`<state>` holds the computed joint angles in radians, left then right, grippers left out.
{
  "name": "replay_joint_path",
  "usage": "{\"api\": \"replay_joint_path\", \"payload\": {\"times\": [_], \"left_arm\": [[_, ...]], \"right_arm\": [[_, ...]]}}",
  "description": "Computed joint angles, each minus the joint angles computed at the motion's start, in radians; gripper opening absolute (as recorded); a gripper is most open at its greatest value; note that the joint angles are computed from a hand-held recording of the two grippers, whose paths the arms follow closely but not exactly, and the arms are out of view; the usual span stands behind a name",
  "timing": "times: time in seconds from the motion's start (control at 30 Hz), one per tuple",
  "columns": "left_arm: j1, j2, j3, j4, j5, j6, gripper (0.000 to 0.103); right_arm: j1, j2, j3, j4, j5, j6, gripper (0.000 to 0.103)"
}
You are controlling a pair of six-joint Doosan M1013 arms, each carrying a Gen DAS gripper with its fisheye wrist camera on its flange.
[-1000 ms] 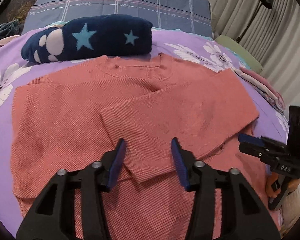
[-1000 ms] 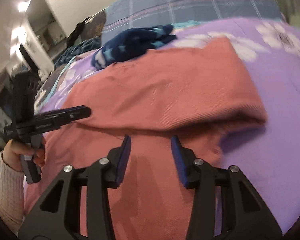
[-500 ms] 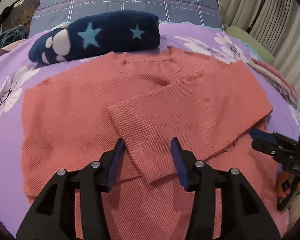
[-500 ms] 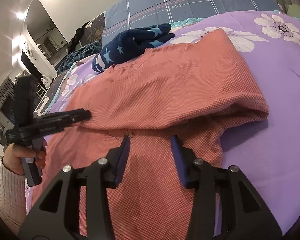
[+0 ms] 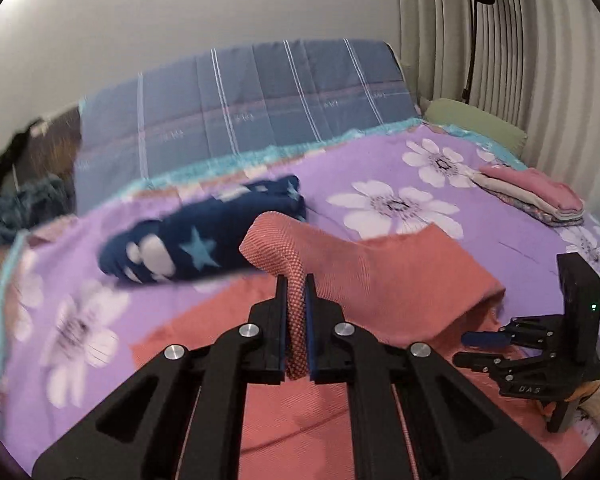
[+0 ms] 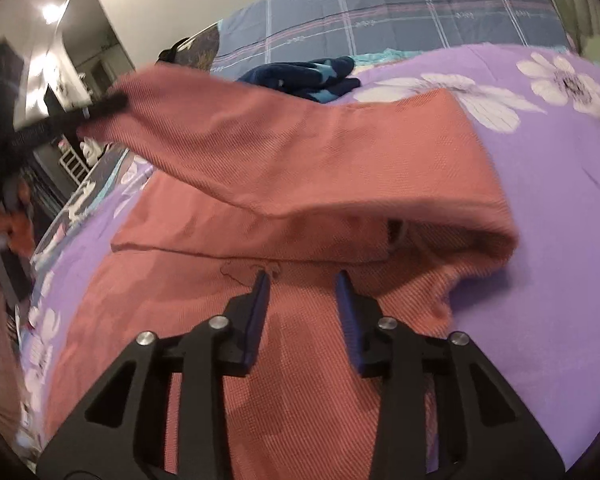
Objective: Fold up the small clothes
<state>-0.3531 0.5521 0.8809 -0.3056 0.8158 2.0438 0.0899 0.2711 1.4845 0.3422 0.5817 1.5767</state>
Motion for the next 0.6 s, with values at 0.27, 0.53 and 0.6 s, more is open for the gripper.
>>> {"api": "replay_joint_path", "payload": {"times": [0.27,0.53,0.6], "left_arm": [[0.035,0.006,0.015,0.162,-0.002,-0.169,0.007],[0.07,0.049,0.038,0.212,0.138,-0.253,0.008],[0.073,0.057,0.047,0.219,0.161,-0.265,0.012]], "right_arm": [[-0.021,0.024,-0.012,-0.009,0.012,0.115,0.047],[0.004,0.022,-0.015,-0.083,0.017,0.097,0.067],[0.003,0.019,-0.01,-0.074,0.015,0.09,0.067]]}}
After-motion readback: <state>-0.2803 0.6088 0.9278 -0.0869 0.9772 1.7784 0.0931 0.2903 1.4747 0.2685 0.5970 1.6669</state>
